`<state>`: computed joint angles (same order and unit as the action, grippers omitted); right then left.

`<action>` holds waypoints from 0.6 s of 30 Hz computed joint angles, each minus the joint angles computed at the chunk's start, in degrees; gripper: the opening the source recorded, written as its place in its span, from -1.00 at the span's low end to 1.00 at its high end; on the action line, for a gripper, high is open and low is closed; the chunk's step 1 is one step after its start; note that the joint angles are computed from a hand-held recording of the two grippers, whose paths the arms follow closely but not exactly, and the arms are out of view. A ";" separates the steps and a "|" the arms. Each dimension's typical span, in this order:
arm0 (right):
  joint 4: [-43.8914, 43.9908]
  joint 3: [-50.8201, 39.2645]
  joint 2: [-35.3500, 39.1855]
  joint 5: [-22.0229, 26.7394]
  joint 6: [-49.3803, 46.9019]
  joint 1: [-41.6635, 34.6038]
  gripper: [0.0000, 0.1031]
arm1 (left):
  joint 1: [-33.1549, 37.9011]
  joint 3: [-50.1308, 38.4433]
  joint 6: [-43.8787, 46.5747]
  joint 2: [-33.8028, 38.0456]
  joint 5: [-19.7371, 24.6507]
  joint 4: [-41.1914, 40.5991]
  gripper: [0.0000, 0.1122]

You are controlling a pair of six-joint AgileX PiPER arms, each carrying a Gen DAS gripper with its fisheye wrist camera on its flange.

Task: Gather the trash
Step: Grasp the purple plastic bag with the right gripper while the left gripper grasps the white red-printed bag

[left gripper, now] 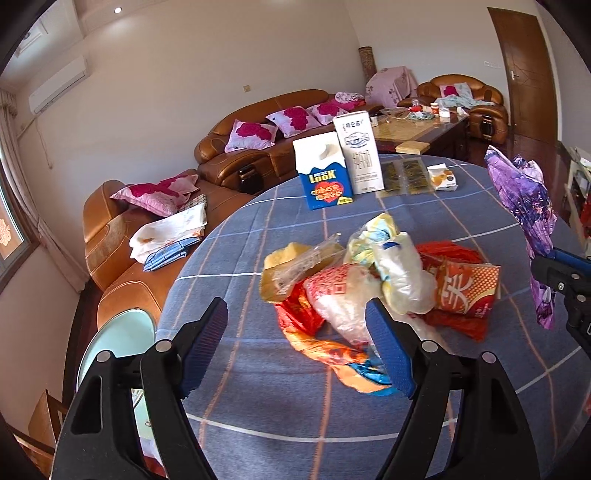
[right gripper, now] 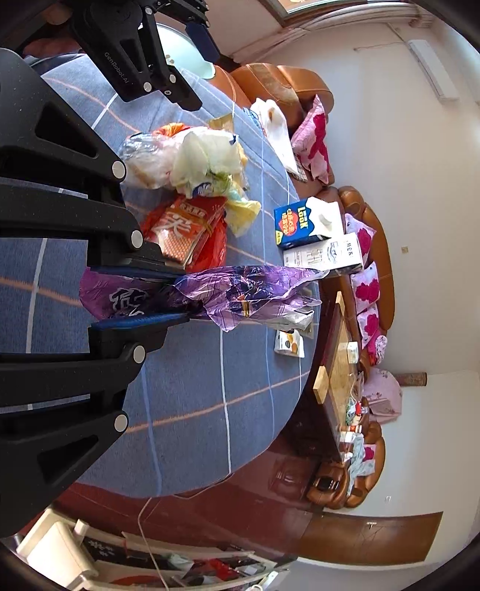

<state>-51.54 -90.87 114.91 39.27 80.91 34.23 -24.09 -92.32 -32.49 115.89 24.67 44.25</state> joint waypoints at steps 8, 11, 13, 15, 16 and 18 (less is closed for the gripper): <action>-2.28 4.91 -1.55 -3.60 4.35 -1.95 -0.63 | -3.30 -4.76 3.78 6.17 4.04 -2.81 0.35; -2.10 4.87 -1.13 -4.59 3.95 -2.10 -0.63 | -2.49 -5.17 10.16 6.12 3.14 -8.89 0.06; -2.17 4.84 -0.83 -5.42 3.88 -2.19 -0.63 | -1.70 -7.00 17.45 7.14 4.59 -15.91 -0.32; -2.86 5.19 -0.82 -6.05 4.49 -2.19 -0.63 | -0.87 -6.73 20.80 6.62 3.86 -19.92 -0.59; -3.04 5.13 -0.73 -6.15 4.53 -2.18 -0.63 | -0.61 -6.35 21.37 6.37 3.45 -20.77 -0.66; -3.68 5.46 -0.97 -6.43 5.15 -2.18 -0.63 | 0.18 -5.65 23.20 5.65 2.90 -23.40 -0.78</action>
<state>-55.23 -85.40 113.94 32.84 86.07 32.05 -23.91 -97.97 -9.29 121.55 27.57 20.84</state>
